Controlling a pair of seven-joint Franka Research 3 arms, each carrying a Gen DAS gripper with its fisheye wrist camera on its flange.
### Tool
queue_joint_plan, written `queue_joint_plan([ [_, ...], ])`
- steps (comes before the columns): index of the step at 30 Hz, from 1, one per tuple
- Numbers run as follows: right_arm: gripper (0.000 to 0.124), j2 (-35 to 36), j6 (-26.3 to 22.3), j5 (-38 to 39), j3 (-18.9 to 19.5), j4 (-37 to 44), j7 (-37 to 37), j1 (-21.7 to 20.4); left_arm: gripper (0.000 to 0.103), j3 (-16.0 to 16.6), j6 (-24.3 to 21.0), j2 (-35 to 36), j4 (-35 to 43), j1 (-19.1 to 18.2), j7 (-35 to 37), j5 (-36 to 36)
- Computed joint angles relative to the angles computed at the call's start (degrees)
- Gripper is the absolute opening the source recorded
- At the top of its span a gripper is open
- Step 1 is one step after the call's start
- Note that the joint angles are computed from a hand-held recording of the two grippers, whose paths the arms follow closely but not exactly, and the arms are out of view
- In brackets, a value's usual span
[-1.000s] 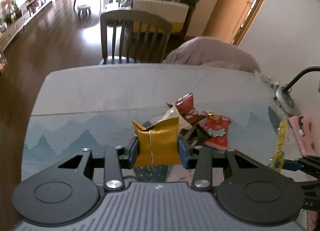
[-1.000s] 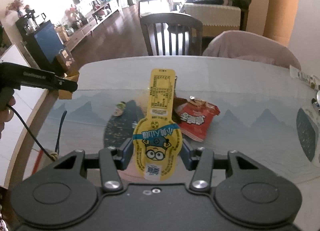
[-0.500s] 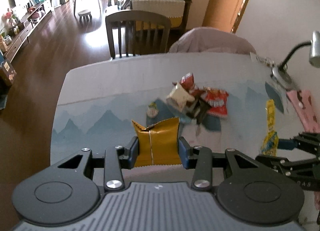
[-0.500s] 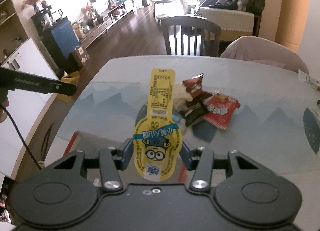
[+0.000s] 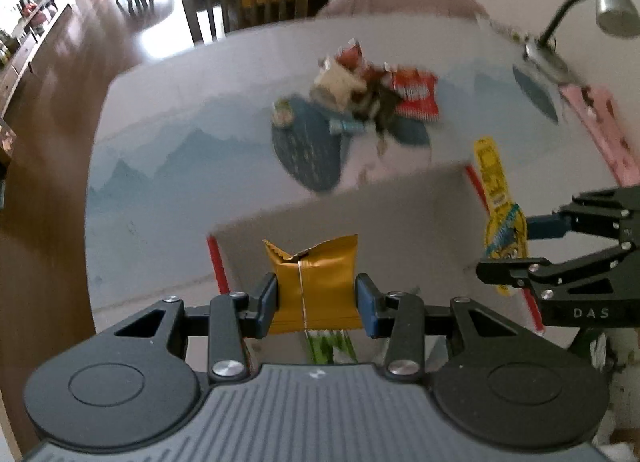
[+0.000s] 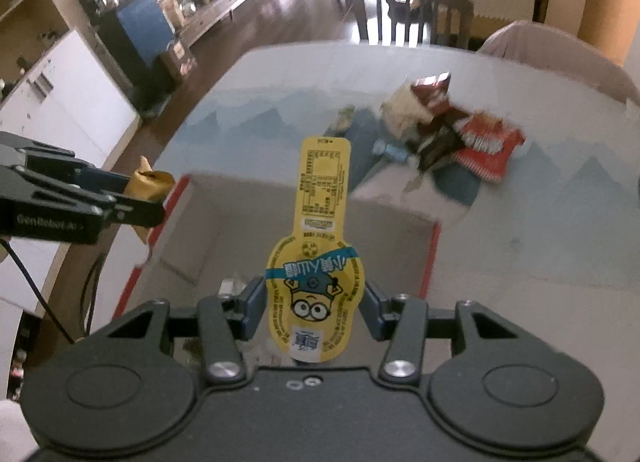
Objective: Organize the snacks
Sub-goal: 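Lift and carry both snacks over the cardboard box, then lower both snacks into the box and open both tools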
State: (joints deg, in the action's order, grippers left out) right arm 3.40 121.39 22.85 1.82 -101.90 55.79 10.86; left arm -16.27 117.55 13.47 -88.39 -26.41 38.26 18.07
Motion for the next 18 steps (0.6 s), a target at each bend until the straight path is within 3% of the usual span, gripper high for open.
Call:
queue_joint_plan([
  [18, 0.049, -0.7, -2.3, -5.6, 1.1, -8.3, 3.8, 2.5, 0.041, -0.2, -1.6, 6.5, 0.5, -0.6, 1.1, -4.9],
])
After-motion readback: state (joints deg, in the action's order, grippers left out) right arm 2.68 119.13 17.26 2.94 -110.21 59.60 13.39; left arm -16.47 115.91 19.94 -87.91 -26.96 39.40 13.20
